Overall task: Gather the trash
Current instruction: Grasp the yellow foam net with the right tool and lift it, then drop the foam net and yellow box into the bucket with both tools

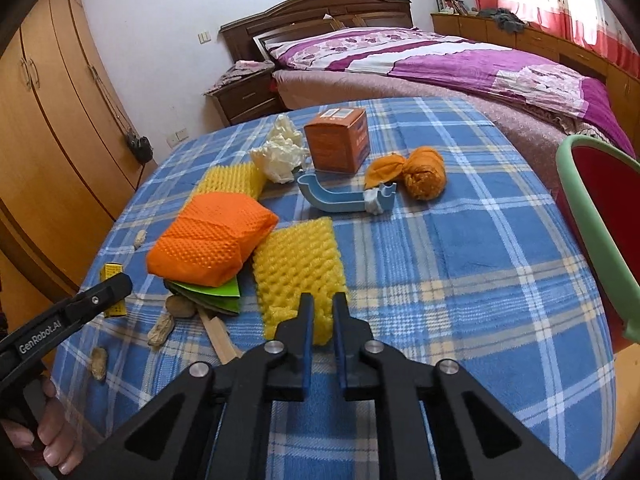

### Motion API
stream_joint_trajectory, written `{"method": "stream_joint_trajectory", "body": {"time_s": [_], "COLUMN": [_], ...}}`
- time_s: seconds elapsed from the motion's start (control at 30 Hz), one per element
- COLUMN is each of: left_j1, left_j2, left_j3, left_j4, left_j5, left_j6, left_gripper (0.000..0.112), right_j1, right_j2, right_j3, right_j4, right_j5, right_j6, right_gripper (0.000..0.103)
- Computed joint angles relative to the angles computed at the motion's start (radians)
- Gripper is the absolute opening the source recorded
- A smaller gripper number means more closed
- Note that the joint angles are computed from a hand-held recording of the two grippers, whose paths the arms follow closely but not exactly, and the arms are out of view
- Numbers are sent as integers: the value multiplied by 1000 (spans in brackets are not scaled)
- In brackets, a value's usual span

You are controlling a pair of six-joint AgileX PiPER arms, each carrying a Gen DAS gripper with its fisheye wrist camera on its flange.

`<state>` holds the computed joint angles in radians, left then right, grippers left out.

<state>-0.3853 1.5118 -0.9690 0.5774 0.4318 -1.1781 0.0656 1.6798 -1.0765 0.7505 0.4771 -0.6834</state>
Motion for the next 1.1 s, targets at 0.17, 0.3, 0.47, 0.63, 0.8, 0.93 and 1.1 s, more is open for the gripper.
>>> {"method": "stream_joint_trajectory", "body": {"time_s": [0.17, 0.3, 0.47, 0.63, 0.8, 0.93, 1.1], "left_j1": [-28, -57, -104, -139, -175, -195, -226], "left_j2": [-12, -24, -45, -57, -60, -52, -21], "left_j3": [-12, -23, -37, -56, -86, -117, -174], "left_j4": [23, 41, 76, 71, 70, 44, 16], "left_j5": [23, 46, 80, 101, 125, 132, 150], "left_j6": [-19, -38, -67, -64, -55, -27, 15], "left_gripper": [27, 27, 27, 26, 27, 27, 26], "right_j1": [-48, -103, -183, -267, -349, -418, -502], "right_j2": [-43, -89, -157, -220, -269, -295, -307], "right_j3": [38, 69, 107, 135, 152, 164, 159], "right_j4": [89, 157, 235, 305, 362, 399, 432], "right_j5": [15, 38, 74, 120, 169, 210, 262], "right_j6": [-79, -136, -206, -271, -323, -361, -396], "right_gripper": [9, 9, 9, 9, 9, 9, 9]}}
